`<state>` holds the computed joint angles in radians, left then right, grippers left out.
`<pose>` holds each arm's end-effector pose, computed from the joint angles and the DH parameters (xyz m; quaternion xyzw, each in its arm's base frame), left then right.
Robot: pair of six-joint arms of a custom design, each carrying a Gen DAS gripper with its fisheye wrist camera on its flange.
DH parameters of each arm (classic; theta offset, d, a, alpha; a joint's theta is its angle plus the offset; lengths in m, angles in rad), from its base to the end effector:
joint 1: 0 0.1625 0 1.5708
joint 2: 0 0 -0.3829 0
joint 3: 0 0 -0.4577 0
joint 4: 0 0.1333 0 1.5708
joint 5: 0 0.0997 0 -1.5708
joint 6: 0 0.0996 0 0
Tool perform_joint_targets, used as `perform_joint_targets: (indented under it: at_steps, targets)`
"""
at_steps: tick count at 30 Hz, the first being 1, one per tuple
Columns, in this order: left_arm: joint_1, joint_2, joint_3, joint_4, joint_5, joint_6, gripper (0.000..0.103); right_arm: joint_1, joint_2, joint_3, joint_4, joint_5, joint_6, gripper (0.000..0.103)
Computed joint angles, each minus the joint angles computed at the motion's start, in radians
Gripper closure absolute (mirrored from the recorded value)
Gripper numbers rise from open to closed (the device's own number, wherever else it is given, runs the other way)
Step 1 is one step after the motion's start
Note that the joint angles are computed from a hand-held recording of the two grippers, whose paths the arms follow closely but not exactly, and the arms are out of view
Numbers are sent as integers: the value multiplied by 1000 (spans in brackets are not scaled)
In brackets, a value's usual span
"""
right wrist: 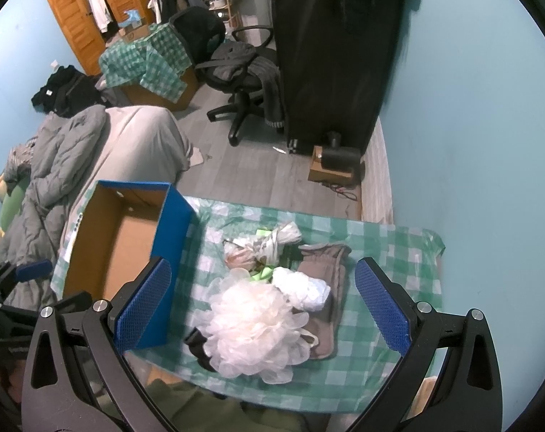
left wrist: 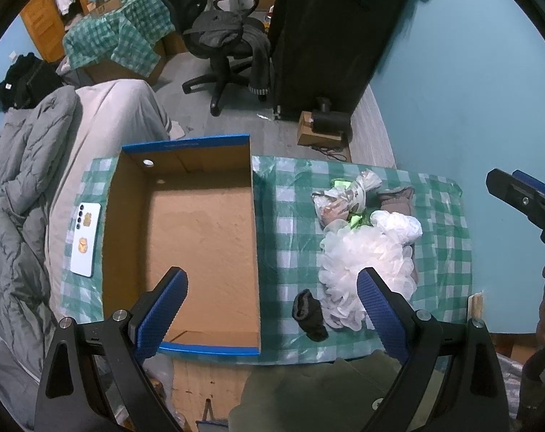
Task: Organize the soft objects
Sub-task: 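Grasp the white mesh bath puff with the left tool while the right tool grasps the white bundle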
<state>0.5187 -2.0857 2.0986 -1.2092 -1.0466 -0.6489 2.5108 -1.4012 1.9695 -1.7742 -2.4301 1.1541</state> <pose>-0.1961 -0.3228 0.3731 0.2373 0.9201 -0.0727 0.3031 0.4543 -0.2601 0.1972 -0.0204 -0.8970 0.2722 0.3477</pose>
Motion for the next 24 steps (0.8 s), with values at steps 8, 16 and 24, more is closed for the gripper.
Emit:
perform_joint_targets:
  at_steps: [8, 16, 24]
  targets:
    - [30, 60, 10, -33, -38, 16, 7, -40, -103, 112, -109, 45, -137, 2]
    - [63, 141, 29, -104, -65, 54, 7, -108, -184, 198, -164, 89, -284, 2]
    - [87, 197, 67, -161, -100, 86, 7, -192, -225, 282, -249, 139, -431, 2]
